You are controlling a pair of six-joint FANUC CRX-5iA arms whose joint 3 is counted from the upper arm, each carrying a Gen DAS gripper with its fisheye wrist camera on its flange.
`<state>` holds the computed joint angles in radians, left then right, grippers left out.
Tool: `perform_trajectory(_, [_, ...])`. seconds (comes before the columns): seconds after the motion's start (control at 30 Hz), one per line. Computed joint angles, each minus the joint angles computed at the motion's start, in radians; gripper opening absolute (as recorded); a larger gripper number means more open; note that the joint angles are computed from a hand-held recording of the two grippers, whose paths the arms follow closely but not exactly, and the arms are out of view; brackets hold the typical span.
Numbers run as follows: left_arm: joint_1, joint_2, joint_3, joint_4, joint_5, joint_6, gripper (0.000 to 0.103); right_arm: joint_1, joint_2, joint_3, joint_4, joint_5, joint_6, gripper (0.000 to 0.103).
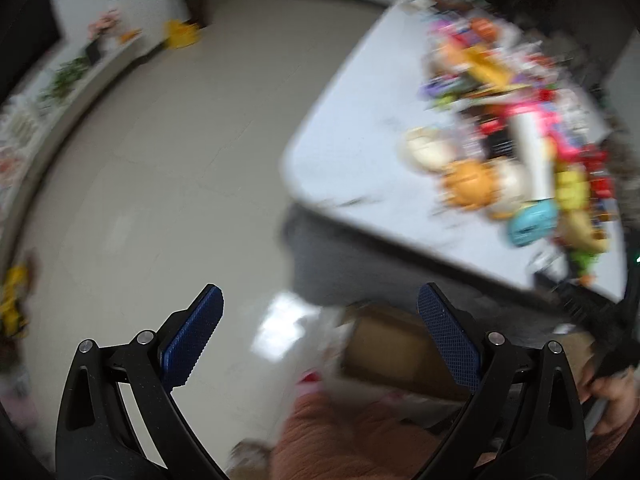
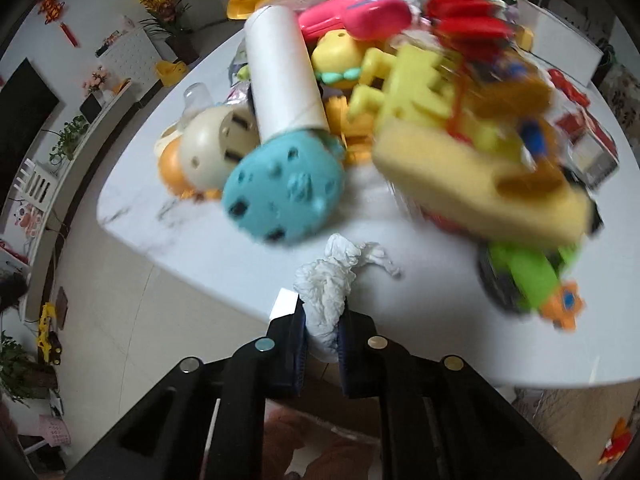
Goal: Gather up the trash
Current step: 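Grasp the crumpled white tissue with the right tool while the left grasps a clear bottle, then lower both tools over the box and open them to drop tissue and bottle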
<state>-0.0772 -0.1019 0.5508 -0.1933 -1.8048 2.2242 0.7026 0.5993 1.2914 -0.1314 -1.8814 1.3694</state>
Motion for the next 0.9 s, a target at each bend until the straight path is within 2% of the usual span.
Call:
perform_trajectory(0.07, [0.054,-0.066,-0.136,0.131,0.226,-0.069,0.095,-0.021,-0.084,-0.111,-0.042,0.038,-0.007,0.013])
perform_trajectory(0.1, [0.055,-0.072,-0.161,0.146,0.277,-0.100,0.095,-0.025,-0.111,-0.149,-0.048,0.053,-0.007,0.013])
perform_trajectory(0.2, [0.010,-0.003,-0.123,0.094,0.326,-0.249,0.095,-0.036,-0.227,-0.312,-0.071,0.102,-0.032,0.014])
perform_trajectory(0.3, [0.060,0.067,-0.097,0.164,0.367,-0.349,0.095,-0.043,-0.306,-0.431,-0.055,0.108,-0.043,0.016])
perform_trajectory(0.5, [0.075,0.240,0.108,0.088,0.341,-0.397,0.092,-0.039,-0.418,-0.625,-0.022,0.108,-0.123,0.017])
perform_trajectory(0.57, [0.084,0.306,0.182,0.093,0.306,-0.425,0.077,-0.042,-0.446,-0.663,-0.013,0.113,-0.137,0.017])
perform_trajectory(0.6, [0.084,0.339,0.219,0.092,0.280,-0.442,0.064,-0.043,-0.459,-0.680,-0.007,0.118,-0.144,0.017])
perform_trajectory(0.67, [0.089,0.382,0.255,0.111,0.259,-0.484,0.057,-0.036,-0.473,-0.707,0.008,0.138,-0.162,0.019])
perform_trajectory(0.73, [0.081,0.407,0.285,0.099,0.229,-0.509,0.039,-0.040,-0.472,-0.716,0.017,0.150,-0.167,0.019])
perform_trajectory(0.8, [0.085,0.422,0.291,0.115,0.217,-0.523,0.032,-0.037,-0.466,-0.703,0.021,0.145,-0.178,0.019])
perform_trajectory(0.9, [0.098,0.397,0.245,0.133,0.257,-0.519,0.032,-0.030,-0.458,-0.697,0.027,0.151,-0.191,0.019])
